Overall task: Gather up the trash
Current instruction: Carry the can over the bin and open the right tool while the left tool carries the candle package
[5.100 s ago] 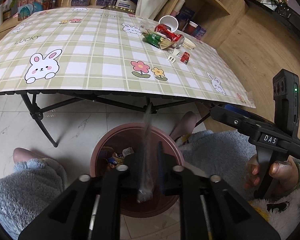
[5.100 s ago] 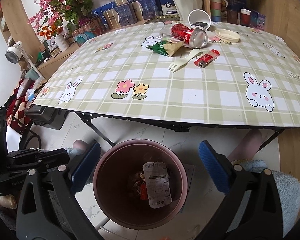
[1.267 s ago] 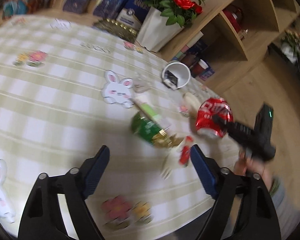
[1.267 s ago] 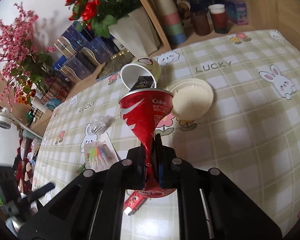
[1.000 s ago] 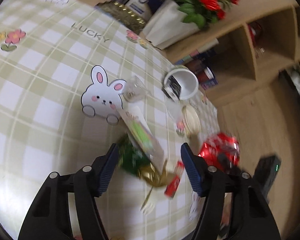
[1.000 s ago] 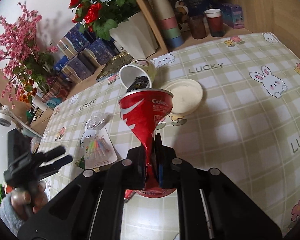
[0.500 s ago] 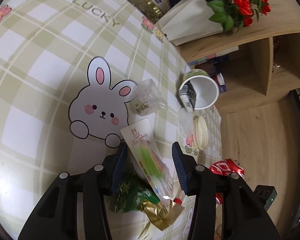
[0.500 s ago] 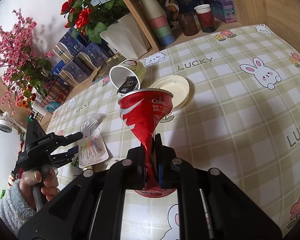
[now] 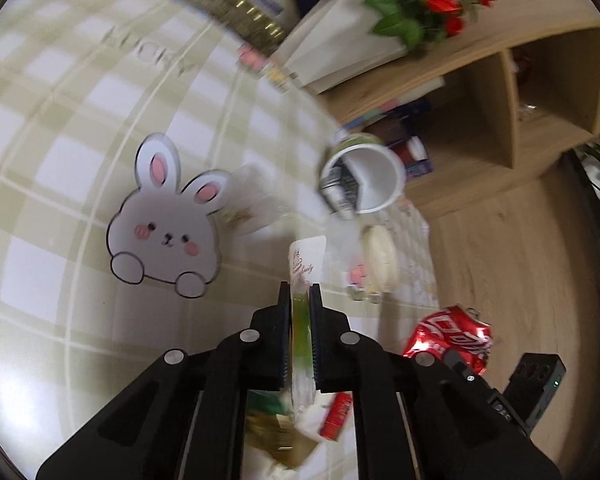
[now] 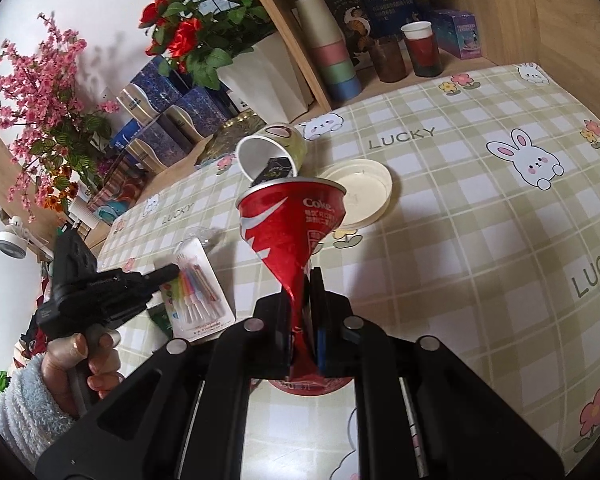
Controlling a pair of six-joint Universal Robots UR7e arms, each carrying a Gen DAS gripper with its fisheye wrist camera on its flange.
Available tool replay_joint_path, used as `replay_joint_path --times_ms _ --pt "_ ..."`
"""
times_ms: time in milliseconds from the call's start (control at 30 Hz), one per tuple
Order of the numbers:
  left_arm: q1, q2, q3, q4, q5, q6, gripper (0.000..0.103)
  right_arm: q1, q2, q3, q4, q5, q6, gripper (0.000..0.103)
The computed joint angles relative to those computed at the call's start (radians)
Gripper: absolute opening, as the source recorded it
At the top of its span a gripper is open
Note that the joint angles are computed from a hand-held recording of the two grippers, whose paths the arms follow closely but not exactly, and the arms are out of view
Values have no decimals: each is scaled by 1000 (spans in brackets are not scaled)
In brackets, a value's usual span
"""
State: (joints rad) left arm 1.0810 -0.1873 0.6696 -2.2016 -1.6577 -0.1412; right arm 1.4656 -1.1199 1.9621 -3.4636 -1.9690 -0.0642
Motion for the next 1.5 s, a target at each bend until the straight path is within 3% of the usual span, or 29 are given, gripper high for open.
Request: replay_joint_path --times_ms 300,567,833,1100,1500 --pt "-37 -172 209 -155 -19 75 9 44 -9 47 -47 17 41 12" --pt "-72 -400 523 -279 80 202 9 108 3 109 -97 -1 65 12" --pt "-56 -594 784 -340 82 172 9 170 42 171 -137 -10 100 12" --pt "-60 -778 1049 -439 158 192 9 221 110 238 -194 -7 123 12" --pt "-54 -930 1286 -507 261 186 9 244 231 310 -228 29 143 12"
